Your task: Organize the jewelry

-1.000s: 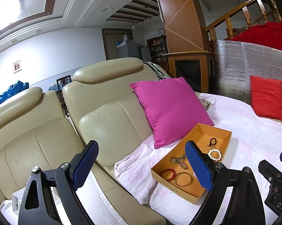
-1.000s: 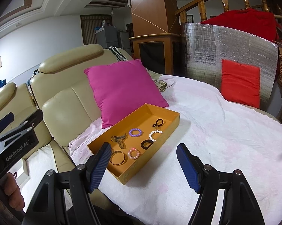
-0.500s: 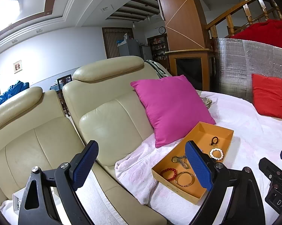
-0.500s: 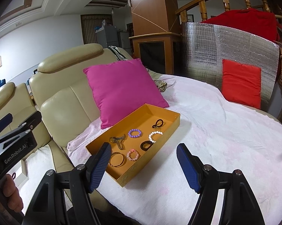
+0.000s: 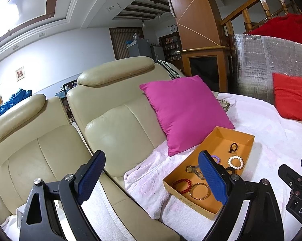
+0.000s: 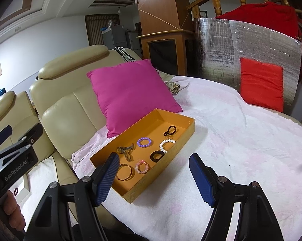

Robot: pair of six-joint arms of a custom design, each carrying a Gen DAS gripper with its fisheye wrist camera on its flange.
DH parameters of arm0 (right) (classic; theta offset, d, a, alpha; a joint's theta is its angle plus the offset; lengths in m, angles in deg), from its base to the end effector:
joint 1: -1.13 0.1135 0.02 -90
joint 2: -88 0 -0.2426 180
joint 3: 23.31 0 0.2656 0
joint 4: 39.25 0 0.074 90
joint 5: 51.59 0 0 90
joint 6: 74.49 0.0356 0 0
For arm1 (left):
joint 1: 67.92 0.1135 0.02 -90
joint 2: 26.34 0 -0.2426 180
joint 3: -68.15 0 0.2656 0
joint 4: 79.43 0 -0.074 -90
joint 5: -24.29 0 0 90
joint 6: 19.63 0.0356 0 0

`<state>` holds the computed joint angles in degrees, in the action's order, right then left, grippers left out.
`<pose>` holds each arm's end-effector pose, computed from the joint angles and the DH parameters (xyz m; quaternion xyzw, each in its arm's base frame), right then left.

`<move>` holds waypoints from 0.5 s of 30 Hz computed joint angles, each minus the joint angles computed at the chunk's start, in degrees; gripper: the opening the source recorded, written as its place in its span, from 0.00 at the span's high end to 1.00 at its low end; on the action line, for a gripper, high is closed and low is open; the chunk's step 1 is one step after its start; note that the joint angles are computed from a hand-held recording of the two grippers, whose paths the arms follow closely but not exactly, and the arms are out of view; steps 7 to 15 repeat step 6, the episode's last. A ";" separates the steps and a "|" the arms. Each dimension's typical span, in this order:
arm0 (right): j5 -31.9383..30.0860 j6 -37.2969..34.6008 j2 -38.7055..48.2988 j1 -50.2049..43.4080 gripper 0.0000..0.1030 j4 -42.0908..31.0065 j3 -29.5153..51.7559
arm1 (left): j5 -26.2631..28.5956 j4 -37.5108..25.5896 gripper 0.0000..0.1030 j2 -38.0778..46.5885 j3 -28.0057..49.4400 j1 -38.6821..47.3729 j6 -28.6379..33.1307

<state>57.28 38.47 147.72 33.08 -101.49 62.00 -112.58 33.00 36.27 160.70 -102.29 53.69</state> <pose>0.1958 0.1086 0.3734 0.0043 0.8845 0.0742 0.4605 0.1933 -0.1007 0.4014 -0.0468 0.8405 0.1476 0.5191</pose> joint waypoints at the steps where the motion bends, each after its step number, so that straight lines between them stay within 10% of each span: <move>1: -0.57 -0.44 -0.11 -0.63 0.27 0.63 -0.47 | -0.50 0.56 0.09 0.44 -0.29 -0.36 0.02; 15: -7.34 -3.10 -3.94 -10.28 0.27 2.86 -5.70 | 2.21 2.78 0.09 6.65 -0.16 -3.39 -2.09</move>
